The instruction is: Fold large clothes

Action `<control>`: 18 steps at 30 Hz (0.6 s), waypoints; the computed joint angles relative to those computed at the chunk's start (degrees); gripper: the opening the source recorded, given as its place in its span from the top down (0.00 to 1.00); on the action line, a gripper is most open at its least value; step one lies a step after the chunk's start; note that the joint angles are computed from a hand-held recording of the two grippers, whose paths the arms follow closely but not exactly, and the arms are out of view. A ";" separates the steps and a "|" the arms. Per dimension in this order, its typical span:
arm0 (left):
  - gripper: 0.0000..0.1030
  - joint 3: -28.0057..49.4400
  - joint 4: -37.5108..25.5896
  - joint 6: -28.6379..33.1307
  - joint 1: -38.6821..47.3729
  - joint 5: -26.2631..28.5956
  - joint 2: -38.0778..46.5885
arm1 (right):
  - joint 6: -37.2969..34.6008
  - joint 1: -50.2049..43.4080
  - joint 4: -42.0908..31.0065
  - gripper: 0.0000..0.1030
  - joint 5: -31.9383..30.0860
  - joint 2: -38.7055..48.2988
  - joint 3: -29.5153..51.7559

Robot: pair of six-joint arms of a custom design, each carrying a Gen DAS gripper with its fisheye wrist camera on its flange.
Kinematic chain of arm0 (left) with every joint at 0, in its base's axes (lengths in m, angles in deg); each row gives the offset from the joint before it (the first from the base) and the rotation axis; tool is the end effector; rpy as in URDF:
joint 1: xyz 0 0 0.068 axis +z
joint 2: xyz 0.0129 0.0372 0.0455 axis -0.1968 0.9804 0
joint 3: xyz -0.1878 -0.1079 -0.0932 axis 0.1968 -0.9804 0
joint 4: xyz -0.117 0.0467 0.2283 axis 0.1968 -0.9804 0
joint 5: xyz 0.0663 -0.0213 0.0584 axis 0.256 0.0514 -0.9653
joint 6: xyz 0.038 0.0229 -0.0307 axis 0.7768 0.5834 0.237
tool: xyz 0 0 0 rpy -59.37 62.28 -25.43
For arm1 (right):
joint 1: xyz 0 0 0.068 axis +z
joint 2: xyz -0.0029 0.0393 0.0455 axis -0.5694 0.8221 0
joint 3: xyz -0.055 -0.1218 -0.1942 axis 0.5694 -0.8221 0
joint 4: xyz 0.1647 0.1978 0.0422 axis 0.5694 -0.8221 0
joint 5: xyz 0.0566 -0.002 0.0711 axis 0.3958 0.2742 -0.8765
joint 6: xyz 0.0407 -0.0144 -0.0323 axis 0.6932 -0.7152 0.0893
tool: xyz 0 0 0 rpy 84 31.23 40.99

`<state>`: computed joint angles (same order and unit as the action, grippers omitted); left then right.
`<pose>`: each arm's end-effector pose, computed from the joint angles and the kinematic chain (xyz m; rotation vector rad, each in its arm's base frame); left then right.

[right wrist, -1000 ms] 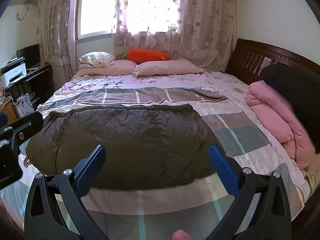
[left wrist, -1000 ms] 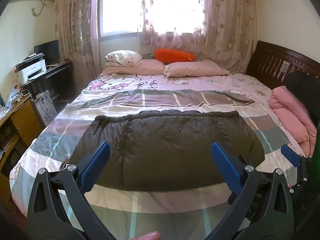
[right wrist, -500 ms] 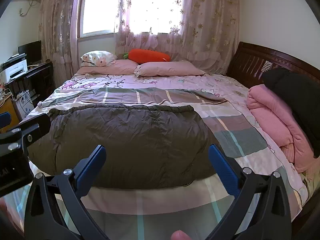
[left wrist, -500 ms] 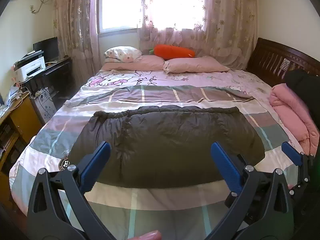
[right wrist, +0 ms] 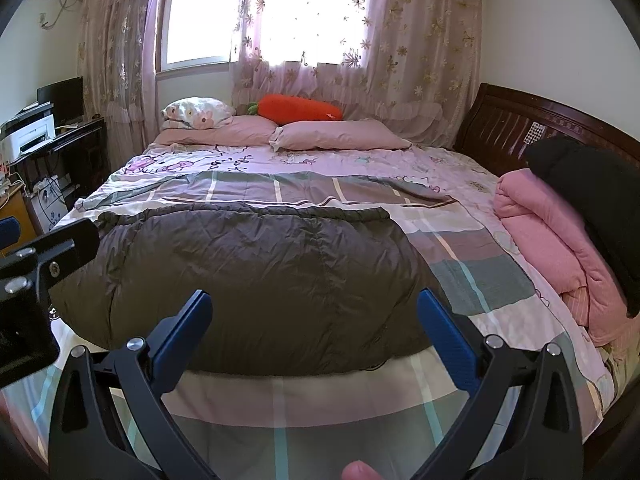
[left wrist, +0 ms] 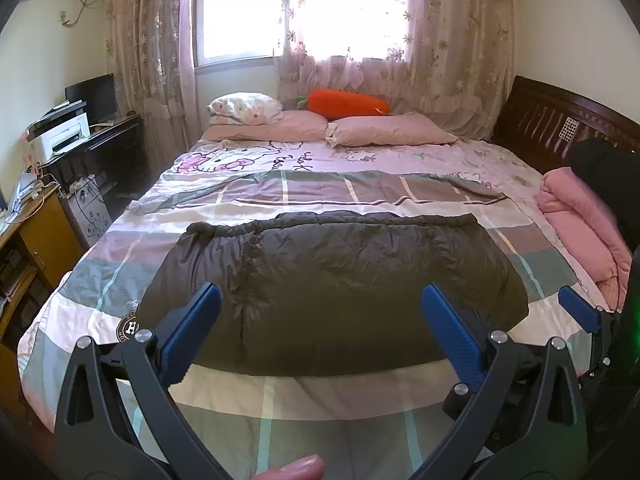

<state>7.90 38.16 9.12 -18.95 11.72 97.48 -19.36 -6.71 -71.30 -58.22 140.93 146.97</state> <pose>0.2680 -0.0276 0.3721 -0.1483 2.1817 0.0902 0.2841 0.1366 0.3408 -0.1198 2.1555 -0.0161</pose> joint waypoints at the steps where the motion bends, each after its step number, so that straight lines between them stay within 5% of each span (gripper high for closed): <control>1: 0.02 0.15 -0.13 0.01 -0.20 -0.33 0.23 | -0.02 0.02 0.16 0.01 -0.06 0.03 -0.18; 18: 0.02 0.14 -0.88 -1.07 -1.10 -0.26 0.72 | -0.41 -0.11 0.86 0.01 -0.40 -0.03 -0.98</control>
